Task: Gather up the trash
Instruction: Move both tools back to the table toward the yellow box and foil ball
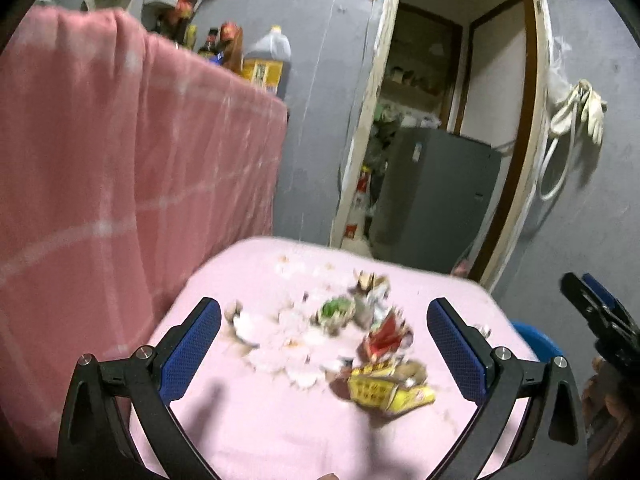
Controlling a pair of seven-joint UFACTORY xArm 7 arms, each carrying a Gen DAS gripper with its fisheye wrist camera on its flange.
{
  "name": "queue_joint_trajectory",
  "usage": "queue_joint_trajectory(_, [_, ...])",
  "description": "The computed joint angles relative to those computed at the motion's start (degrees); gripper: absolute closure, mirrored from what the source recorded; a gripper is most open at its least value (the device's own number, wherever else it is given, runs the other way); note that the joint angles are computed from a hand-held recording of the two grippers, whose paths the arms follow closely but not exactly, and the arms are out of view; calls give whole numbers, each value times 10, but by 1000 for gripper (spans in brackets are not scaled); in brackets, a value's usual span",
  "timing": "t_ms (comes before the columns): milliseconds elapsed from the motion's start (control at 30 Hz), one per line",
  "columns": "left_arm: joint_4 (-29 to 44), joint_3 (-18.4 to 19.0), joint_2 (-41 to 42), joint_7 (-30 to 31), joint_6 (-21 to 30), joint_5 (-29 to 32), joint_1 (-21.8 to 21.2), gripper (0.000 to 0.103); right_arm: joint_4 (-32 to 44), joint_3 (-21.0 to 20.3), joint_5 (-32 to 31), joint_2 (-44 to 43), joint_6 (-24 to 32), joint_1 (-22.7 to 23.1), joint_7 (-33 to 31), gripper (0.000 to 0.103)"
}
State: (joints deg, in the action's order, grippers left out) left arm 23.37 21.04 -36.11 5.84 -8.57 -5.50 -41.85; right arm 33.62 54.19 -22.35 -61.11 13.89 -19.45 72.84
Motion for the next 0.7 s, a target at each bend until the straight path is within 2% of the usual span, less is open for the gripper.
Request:
queue_joint_trajectory(100, [8, 10, 5, 13, 43, 0, -8, 2, 14, 5, 4, 54, 26, 5, -11, 0])
queue_joint_trajectory(300, [39, 88, -1, 96, 128, -44, -89, 2, 22, -18, -7, 170, 41, 39, -22, 0])
queue_joint_trajectory(433, [55, 119, -5, 146, 175, -75, -125, 3, 21, -40, -25, 216, 45, 64, -18, 1])
queue_joint_trajectory(600, [80, 139, 4, 186, 234, -123, -145, 7, 19, -72, -51, 258, 29, 88, -5, 21])
queue_joint_trajectory(700, [97, 151, 11, 211, 270, -152, -154, 16, 13, -99, -63, 275, 12, 107, 6, 24])
